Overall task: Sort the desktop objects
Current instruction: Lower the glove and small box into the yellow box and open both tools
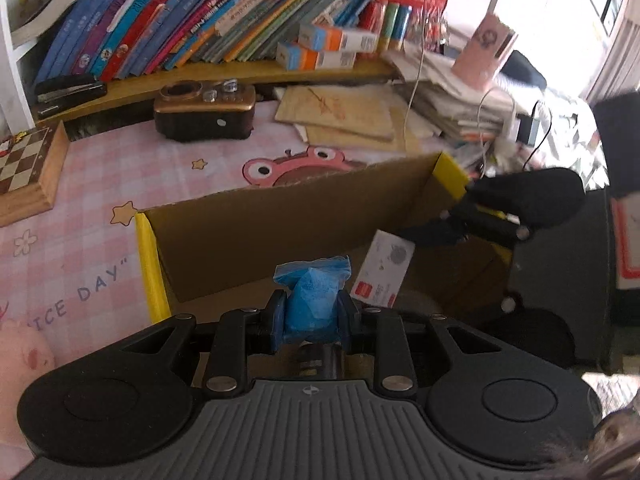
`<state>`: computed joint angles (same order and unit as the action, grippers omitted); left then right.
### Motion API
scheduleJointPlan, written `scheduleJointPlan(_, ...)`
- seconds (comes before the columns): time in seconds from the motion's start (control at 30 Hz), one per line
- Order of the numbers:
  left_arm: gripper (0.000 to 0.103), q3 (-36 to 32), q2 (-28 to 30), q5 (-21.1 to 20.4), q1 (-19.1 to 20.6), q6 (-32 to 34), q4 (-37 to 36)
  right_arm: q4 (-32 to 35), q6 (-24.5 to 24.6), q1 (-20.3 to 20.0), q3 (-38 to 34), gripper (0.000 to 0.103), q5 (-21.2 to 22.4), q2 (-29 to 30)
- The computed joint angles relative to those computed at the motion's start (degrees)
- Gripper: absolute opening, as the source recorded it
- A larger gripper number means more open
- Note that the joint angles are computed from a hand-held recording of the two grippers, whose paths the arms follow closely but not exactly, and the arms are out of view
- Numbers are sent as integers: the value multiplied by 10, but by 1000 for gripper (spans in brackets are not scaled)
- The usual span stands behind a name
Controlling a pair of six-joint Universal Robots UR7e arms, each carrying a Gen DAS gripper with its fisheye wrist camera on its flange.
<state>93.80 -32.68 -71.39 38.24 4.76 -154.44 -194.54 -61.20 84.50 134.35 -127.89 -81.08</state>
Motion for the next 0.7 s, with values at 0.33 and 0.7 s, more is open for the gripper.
scheduleJointPlan(0.33,24,-10,11,17,-6,23,24,35,-3,-6,-23,54,8,10)
scheduleJointPlan(0.7,57,22,-6,8,-9,34,-49,17,8,-18,0,82,63,-34)
